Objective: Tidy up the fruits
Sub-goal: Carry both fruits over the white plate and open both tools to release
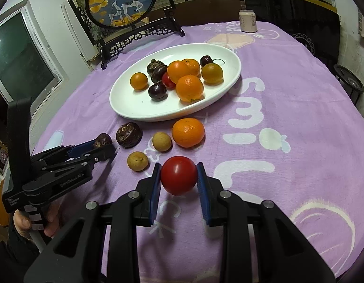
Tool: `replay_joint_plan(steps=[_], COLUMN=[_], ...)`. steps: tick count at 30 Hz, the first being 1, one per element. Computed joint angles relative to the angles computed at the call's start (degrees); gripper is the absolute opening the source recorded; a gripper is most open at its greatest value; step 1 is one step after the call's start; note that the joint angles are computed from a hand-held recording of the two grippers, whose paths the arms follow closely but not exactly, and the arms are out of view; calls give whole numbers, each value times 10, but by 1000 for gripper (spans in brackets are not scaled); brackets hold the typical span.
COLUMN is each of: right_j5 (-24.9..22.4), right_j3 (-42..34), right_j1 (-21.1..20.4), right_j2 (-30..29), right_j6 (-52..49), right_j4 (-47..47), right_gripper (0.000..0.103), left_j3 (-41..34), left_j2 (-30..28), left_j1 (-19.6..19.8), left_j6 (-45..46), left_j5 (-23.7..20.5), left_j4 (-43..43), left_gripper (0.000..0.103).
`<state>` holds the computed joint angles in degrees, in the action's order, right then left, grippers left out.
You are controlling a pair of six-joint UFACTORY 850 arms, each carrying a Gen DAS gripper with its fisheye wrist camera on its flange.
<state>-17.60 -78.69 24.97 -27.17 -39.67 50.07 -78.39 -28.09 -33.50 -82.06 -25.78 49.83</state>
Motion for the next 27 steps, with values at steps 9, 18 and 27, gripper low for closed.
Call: replay_joint_plan(steps=[9, 18, 27], right_j5=[-8, -39, -61], right_j3=[-15, -75, -361], right_j1=[5, 5, 10], right_j2=[-12, -44, -197], right_j6=[15, 40, 248], right_j4=[-18, -59, -311], right_gripper=[30, 30, 30], left_j3=[54, 35, -276], left_j2=[59, 68, -114], left_j1=[11, 20, 67], left_j6=[-63, -22, 248], left_j5=[48, 33, -67], left_j4=[43, 27, -154], left_gripper=[39, 39, 40])
